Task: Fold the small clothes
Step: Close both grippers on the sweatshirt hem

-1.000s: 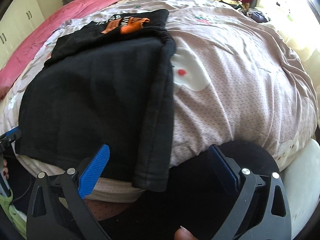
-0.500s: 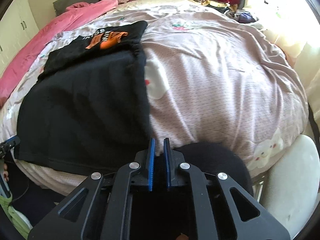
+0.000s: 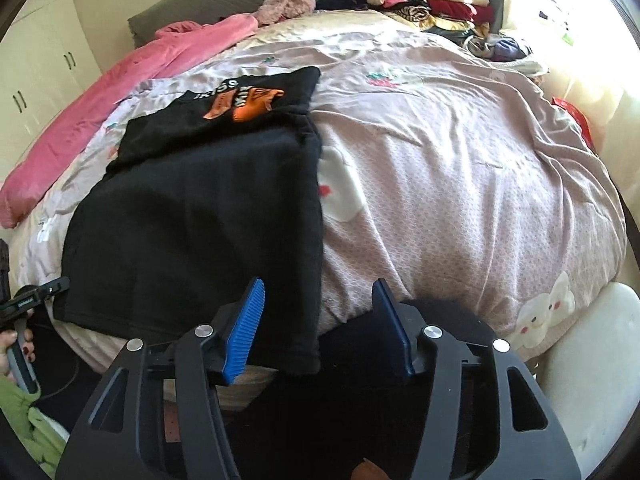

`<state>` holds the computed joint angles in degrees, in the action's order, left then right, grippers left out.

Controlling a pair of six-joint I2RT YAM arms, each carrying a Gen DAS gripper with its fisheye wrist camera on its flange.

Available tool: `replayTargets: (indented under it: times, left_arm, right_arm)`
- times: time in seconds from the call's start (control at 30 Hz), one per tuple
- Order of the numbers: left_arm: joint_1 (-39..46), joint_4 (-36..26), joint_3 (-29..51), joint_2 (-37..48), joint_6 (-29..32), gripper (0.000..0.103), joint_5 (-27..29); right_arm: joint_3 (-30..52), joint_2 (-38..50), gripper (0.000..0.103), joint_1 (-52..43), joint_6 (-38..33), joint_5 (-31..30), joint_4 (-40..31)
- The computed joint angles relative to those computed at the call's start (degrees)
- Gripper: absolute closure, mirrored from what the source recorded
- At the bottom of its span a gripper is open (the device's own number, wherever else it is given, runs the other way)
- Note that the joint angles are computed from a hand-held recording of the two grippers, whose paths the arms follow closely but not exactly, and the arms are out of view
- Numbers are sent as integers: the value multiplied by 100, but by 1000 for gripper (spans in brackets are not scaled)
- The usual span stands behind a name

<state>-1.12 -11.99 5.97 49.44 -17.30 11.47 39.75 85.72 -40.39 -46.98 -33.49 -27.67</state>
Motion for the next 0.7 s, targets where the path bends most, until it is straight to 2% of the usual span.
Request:
replayTargets:
  times: [0.07, 0.23, 0.3, 0.33, 0.37, 0.43, 0.53, 0.63, 0.7]
  left_arm:
    - [-53, -37, -19, -23, -20, 60, 45]
    - [-70, 345, -6, 543, 33, 52, 127]
    - [-73, 403, -15, 597, 40, 50, 135]
    - [-81, 407, -17, 601, 45, 50, 131]
    - [-87, 403, -17, 599, 49, 49, 127]
    - [-80, 381, -17, 586, 61, 49, 136]
    - [-104, 398, 7, 633, 47, 45, 172]
    - [-169, 376, 9, 615, 22, 45, 117]
    - [-218, 385, 11, 623, -2, 46, 72]
  right_arm:
    - [-73, -36, 41, 122, 3, 67, 43]
    - [-220, 130, 41, 698, 401, 694, 530]
    - [-191, 284, 41, 801, 429, 721, 568]
    - [-198, 324, 44, 842, 421, 741, 580]
    - [-225, 349, 55, 899, 383, 784, 594]
    - [-240, 407, 71, 940, 282, 819, 532]
    - [-290, 460, 74, 935, 221, 865, 592]
    - [-182, 576, 95, 785, 179, 741, 509]
    - [-48, 586, 96, 564, 22, 400, 255]
